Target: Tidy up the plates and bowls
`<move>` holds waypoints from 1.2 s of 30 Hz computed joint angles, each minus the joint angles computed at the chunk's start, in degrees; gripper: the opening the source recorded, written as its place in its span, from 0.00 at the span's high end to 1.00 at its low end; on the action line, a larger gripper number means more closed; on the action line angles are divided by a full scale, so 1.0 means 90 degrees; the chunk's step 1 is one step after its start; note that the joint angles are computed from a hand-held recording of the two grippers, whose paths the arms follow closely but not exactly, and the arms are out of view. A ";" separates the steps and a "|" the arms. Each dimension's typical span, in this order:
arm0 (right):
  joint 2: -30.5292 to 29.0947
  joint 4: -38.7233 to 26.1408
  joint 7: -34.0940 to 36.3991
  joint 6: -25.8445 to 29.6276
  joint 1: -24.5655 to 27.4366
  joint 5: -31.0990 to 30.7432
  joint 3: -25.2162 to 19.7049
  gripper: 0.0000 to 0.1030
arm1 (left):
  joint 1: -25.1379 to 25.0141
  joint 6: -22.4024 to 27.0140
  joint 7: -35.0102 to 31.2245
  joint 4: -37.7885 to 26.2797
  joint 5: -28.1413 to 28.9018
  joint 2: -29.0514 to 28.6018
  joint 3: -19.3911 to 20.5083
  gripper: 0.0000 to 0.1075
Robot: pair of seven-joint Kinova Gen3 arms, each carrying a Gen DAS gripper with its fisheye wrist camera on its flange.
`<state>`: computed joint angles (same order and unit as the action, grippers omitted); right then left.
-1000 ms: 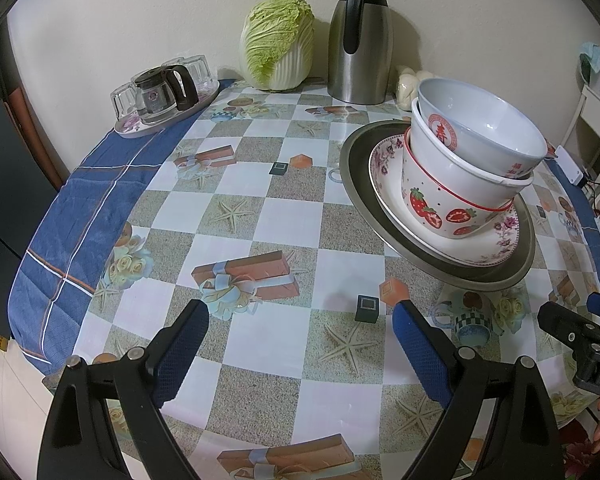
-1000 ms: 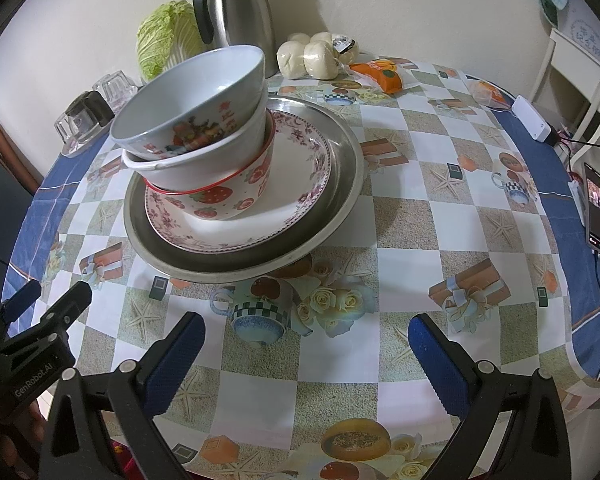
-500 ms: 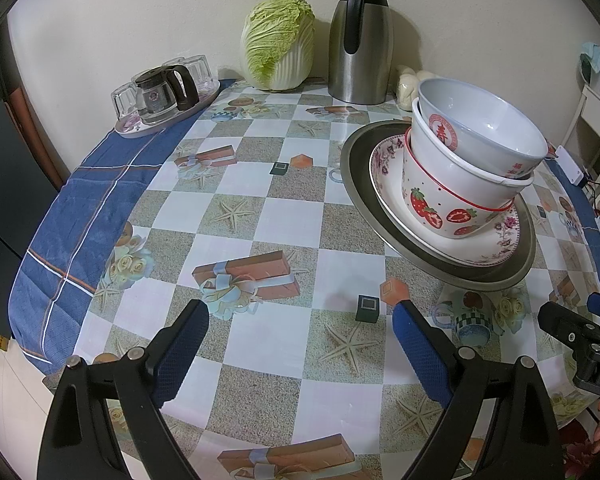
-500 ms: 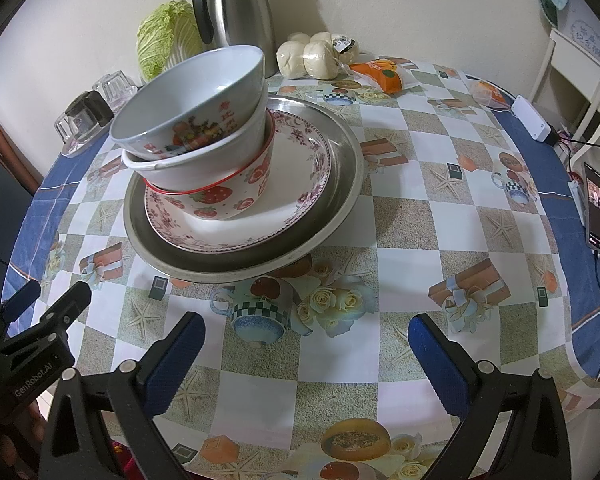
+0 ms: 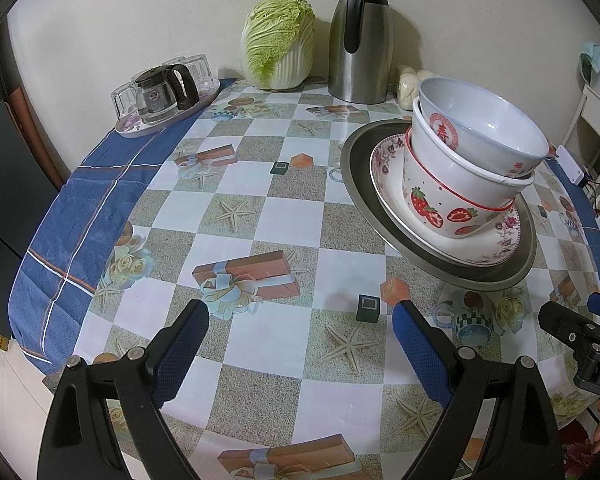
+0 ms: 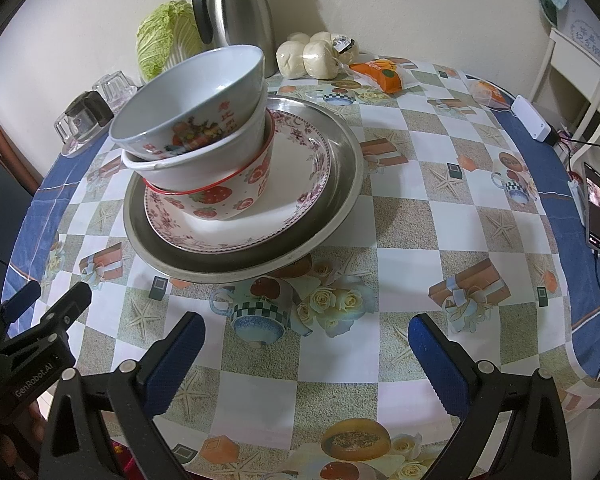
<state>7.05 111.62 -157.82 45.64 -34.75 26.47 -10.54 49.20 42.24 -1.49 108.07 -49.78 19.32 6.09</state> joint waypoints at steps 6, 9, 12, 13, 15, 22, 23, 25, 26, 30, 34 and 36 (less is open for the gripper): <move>0.0007 -0.0002 -0.0019 0.0004 -0.0003 0.0007 0.0000 0.00 | -0.0006 0.0012 -0.0019 -0.0023 0.0011 0.0012 0.0005 0.13; 0.0002 0.0003 -0.0003 -0.0004 0.0002 0.0004 0.0001 0.00 | -0.0006 0.0024 -0.0040 -0.0045 0.0026 0.0020 0.0004 0.13; 0.0004 0.0002 -0.0001 -0.0006 0.0003 0.0003 0.0001 0.00 | 0.0004 0.0037 -0.0037 -0.0023 0.0041 0.0002 0.0005 0.13; 0.0004 0.0002 -0.0001 -0.0006 0.0003 0.0003 0.0001 0.00 | 0.0004 0.0026 -0.0024 -0.0007 0.0035 0.0002 0.0003 0.13; 0.0008 -0.0001 -0.0011 -0.0001 -0.0001 0.0004 0.0001 0.00 | 0.0004 0.0025 -0.0019 -0.0006 0.0030 0.0011 0.0002 0.13; 0.0013 -0.0007 0.0008 0.0006 0.0003 -0.0008 0.0003 0.00 | 0.0006 0.0022 0.0008 0.0001 0.0004 0.0006 0.0001 0.13; 0.0013 -0.0007 0.0009 0.0006 0.0002 -0.0008 0.0004 0.00 | 0.0006 0.0021 0.0011 0.0008 0.0003 0.0001 0.0002 0.13; 0.0017 -0.0009 0.0007 0.0005 0.0001 -0.0006 0.0005 0.00 | 0.0001 0.0025 0.0001 -0.0005 0.0004 0.0007 0.0007 0.13; 0.0017 -0.0009 0.0008 0.0005 0.0000 -0.0006 0.0006 0.00 | 0.0000 0.0031 -0.0006 -0.0015 0.0009 0.0012 0.0008 0.13; 0.0019 -0.0012 0.0004 0.0007 -0.0002 -0.0006 0.0007 0.00 | 0.0001 0.0032 -0.0008 -0.0011 0.0013 0.0008 0.0007 0.13; 0.0019 -0.0014 0.0009 0.0010 -0.0002 -0.0008 0.0008 0.00 | -0.0001 0.0049 -0.0019 -0.0017 0.0023 0.0000 0.0011 0.13; 0.0019 -0.0014 0.0009 0.0010 -0.0002 -0.0008 0.0008 0.00 | 0.0012 0.0089 -0.0016 -0.0033 0.0021 0.0003 0.0012 0.13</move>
<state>7.23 111.50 -157.74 45.73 -34.77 26.40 -10.47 49.31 43.04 -1.63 107.77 -49.59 19.35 6.19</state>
